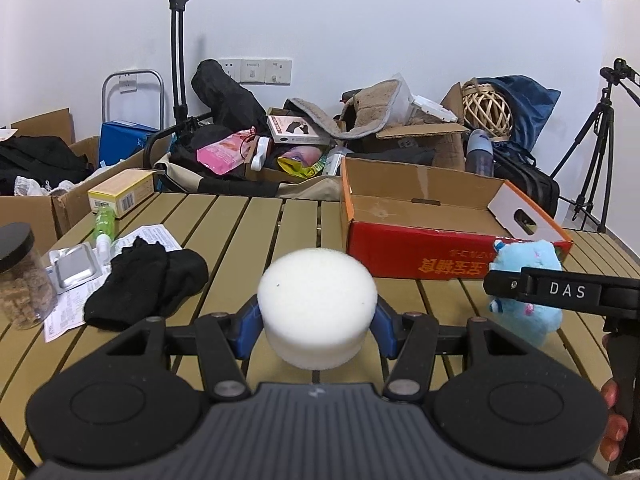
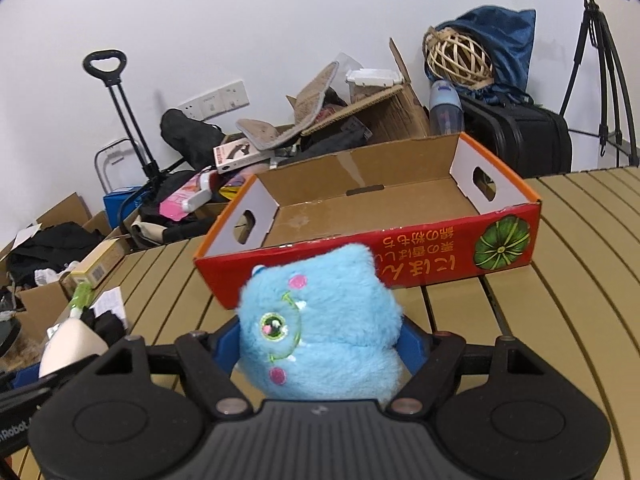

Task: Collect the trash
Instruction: 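Carry the plush monster and round sponge with both tools down over the bin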

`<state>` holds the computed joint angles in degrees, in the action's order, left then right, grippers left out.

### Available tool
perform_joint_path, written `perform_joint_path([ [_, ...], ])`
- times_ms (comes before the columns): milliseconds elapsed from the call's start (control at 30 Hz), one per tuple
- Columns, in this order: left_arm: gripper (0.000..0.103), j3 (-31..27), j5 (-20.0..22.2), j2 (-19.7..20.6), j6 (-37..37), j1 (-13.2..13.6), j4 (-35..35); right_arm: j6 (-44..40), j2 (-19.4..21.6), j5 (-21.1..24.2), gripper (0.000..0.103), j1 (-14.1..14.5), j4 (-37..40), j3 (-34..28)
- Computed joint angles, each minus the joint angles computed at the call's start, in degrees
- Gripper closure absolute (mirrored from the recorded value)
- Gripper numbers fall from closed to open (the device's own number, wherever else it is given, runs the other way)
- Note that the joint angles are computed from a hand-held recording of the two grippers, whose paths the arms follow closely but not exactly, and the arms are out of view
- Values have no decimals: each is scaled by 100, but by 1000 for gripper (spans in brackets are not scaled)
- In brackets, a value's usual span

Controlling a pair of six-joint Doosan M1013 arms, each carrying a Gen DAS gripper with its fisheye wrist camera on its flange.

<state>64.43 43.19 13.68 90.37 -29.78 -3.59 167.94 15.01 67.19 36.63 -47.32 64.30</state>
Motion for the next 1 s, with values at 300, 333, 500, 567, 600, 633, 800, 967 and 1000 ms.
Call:
perform_joint_path([
  [300, 46, 447, -105, -473, -39, -12, -5, 4, -161, 312, 27, 457, -356, 25],
  [333, 46, 495, -117, -522, -40, -17, -2, -4, -177, 358, 27, 520, -405, 30],
  [500, 46, 811, -209, -815, 54, -26, -111, -68, -251, 597, 27, 824, -651, 63],
  [567, 46, 917, -230, -917, 71, -34, -128, -115, -287, 679, 27, 953, -737, 91],
  [600, 46, 974, -246, -972, 80, -39, -134, -121, -301, 711, 27, 1007, -767, 103],
  [633, 46, 1031, -257, -1027, 95, -39, -152, -119, -323, 745, 27, 1075, -805, 125],
  [800, 46, 1318, -323, -1303, 178, -62, -241, -83, -425, 933, 27, 1380, -961, 238],
  [967, 46, 1614, -417, -1570, 287, -106, -313, 46, -543, 1124, 27, 1693, -1094, 404],
  [1000, 46, 1666, -425, -1616, 300, -112, -330, 81, -564, 1162, 27, 1749, -1111, 435],
])
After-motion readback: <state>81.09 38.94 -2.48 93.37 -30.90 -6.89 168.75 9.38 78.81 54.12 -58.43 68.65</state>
